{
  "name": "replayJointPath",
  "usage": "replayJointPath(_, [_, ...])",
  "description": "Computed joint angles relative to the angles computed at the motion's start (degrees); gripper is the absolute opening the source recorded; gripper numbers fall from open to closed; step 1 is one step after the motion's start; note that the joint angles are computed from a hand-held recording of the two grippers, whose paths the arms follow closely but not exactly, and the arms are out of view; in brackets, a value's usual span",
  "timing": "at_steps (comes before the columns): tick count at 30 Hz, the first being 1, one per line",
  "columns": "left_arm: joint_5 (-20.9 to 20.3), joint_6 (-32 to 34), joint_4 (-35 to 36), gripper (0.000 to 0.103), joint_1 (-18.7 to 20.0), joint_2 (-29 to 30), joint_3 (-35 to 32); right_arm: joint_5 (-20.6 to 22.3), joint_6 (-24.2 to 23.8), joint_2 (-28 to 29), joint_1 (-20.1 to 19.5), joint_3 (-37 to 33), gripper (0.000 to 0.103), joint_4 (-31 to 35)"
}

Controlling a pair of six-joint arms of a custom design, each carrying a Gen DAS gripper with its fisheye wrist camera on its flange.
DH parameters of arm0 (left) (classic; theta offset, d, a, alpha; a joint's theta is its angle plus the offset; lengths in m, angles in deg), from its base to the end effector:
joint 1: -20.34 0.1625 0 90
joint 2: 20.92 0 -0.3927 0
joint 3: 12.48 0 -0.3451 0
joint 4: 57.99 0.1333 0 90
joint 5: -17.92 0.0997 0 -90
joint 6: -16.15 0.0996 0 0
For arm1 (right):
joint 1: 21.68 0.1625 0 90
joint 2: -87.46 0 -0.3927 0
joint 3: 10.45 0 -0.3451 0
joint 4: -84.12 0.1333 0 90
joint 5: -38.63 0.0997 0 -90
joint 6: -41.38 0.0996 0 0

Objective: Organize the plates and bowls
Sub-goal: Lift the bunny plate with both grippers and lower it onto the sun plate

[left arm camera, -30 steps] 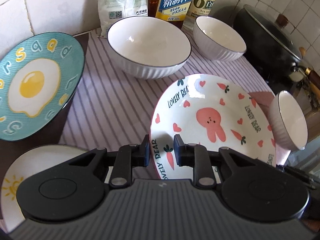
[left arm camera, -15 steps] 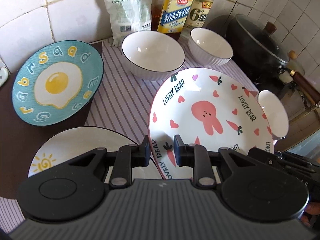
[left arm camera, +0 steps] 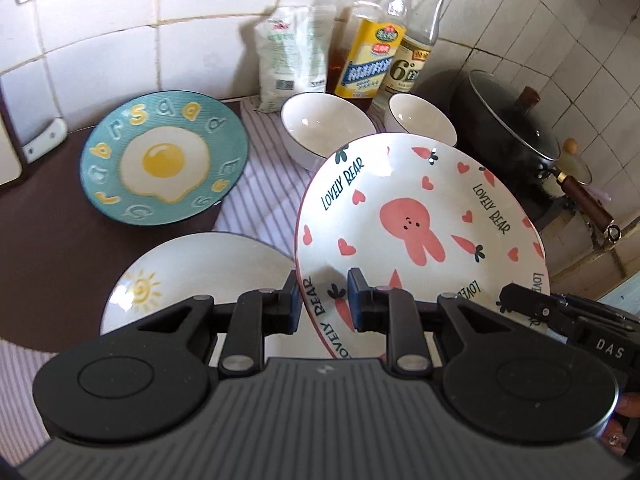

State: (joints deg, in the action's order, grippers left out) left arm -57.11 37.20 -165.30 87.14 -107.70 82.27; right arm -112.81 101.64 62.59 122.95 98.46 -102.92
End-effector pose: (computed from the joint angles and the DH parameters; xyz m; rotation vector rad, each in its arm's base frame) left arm -0.0421 -0.5018 0.4280 1.0538 2.6740 -0.2418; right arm 0.4342 -0.2520 -0.0395 -0.2801 -2.3883 1.3487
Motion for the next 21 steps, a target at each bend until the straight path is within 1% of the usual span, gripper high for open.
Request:
replayJointPath(3, [-0.43, -0.42, 1.42, 0.021, 1.0, -0.83, -1.66, 0.47, -1.44, 0.19, 0.38, -2.54, 0.024, 2.18])
replayJointPath(5, [-0.54, -0.67, 2.11, 0.021, 1.7, -1.46, -2.6, 1.0, -3.64, 0.8, 0.53, -3.73, 0.024, 0.96])
replayJointPath(10, [0.04, 0.01, 3.23, 0.022, 3.36, -3.3, -4.86, 2.64, -8.07, 2.65, 0.91, -8.21, 0.024, 1.15])
replayJointPath(14, [0.62, 0.85, 4.57, 0.022, 4.77, -4.37, -6.56, 4.86, -10.96, 4.22, 0.98, -11.39, 0.024, 1.14])
replayJointPath(16, [0.84, 1.22, 5.06, 0.022, 5.64, -4.8, -7.23, 5.83, -11.67, 4.93, 1.05, -12.84, 0.024, 2.11])
replayJointPath(18, [1.02, 1.68, 5.06, 0.022, 6.59, -5.27, -7.32, 7.13, -11.03, 5.28, 1.0, -14.13, 0.024, 4.1])
replayJointPath(21, [0.75, 1.46, 5.72, 0.022, 8.54, -5.24, -7.78, 8.85, -11.29, 5.84, 0.72, -15.55, 0.024, 6.38])
